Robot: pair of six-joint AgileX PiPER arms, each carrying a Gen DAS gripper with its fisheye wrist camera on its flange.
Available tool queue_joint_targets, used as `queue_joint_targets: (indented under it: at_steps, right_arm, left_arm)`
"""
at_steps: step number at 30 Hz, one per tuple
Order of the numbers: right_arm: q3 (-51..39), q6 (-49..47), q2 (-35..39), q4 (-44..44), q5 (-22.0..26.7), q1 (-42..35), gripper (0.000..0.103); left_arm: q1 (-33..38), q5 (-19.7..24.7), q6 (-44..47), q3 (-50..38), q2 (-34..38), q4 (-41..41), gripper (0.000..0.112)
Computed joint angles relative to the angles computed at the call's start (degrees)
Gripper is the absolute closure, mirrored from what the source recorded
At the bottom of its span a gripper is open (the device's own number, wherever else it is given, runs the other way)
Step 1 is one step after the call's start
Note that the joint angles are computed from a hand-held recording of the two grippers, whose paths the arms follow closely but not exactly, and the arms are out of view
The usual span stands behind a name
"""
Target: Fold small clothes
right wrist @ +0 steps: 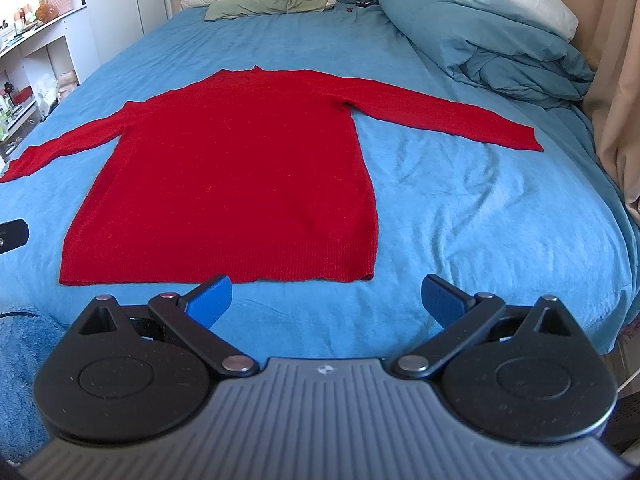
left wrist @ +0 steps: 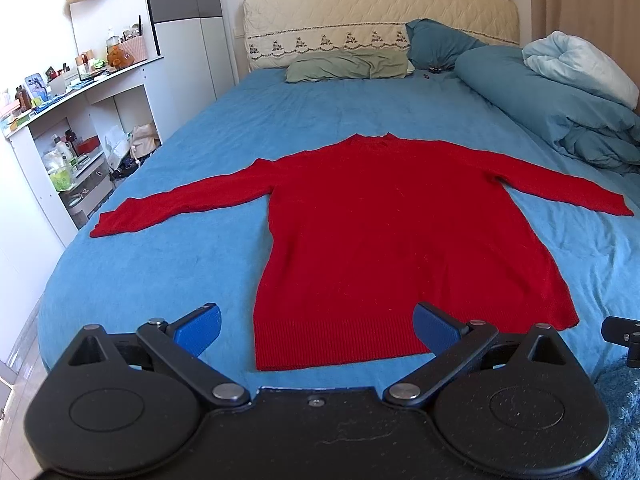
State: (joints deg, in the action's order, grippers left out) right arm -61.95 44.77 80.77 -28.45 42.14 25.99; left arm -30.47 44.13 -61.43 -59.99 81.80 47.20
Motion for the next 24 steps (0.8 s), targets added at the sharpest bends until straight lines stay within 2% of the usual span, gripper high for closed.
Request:
queue_joint_targets:
  at_steps: [24]
  right_arm:
    - [0.72, -1.44, -0.59, 1.78, -1.04, -0.16, 0.000]
  left_arm:
    - [-0.18, 0.30, -0.36, -0.14, 0.09, -0.04, 0.009]
